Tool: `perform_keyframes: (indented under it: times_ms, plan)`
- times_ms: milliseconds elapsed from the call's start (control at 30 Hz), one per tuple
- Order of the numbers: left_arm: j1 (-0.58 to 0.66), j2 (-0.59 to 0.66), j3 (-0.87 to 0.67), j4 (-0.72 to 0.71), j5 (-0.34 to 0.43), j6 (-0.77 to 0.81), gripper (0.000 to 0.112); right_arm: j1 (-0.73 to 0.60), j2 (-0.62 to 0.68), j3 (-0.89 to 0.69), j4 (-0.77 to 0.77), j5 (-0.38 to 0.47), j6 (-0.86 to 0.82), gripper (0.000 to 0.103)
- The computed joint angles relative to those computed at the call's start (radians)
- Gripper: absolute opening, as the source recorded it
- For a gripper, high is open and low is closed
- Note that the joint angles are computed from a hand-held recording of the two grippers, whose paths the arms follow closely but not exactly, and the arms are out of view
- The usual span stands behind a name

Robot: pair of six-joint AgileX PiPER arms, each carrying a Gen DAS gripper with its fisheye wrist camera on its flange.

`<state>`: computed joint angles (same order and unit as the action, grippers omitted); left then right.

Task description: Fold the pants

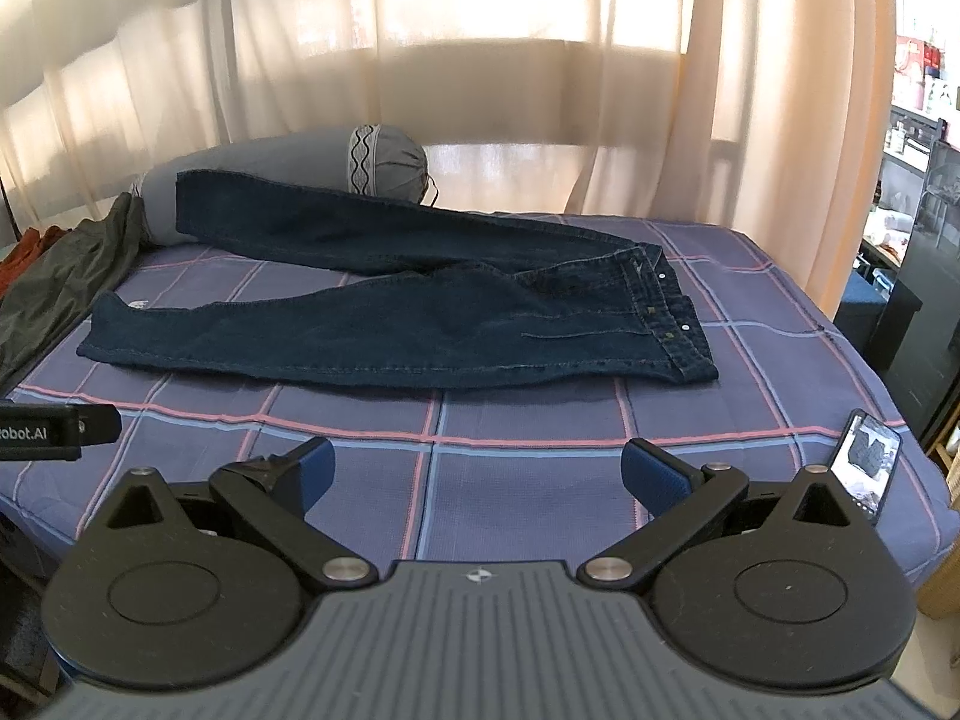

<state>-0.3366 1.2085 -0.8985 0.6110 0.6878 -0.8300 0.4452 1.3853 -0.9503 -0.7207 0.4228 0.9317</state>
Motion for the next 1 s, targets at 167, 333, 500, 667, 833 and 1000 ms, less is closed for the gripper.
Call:
perform_keyframes:
  times_ms: [167, 333, 500, 667, 833, 1000]
  plan:
    - [0.035, 0.04, -0.031, -0.041, -0.005, 0.049, 0.103, -0.017, 0.04, -0.029, 0.049, -0.011, -0.055, 0.103]
    - [0.077, 0.104, -0.08, -0.084, -0.009, 0.105, 0.103, -0.037, 0.092, -0.072, 0.108, -0.015, -0.12, 0.103]
    - [0.116, 0.183, -0.151, -0.114, -0.008, 0.155, 0.103, -0.072, 0.161, -0.141, 0.213, -0.024, -0.238, 0.103]
    - [0.158, 0.257, -0.214, -0.131, -0.03, 0.19, 0.103, -0.108, 0.24, -0.231, 0.331, -0.029, -0.371, 0.103]
    - [0.201, 0.342, -0.305, -0.128, -0.019, 0.203, 0.103, -0.133, 0.321, -0.328, 0.388, -0.012, -0.446, 0.103]
    - [0.254, 0.421, -0.406, -0.168, -0.034, 0.303, 0.103, -0.172, 0.4, -0.428, 0.536, -0.018, -0.641, 0.103]
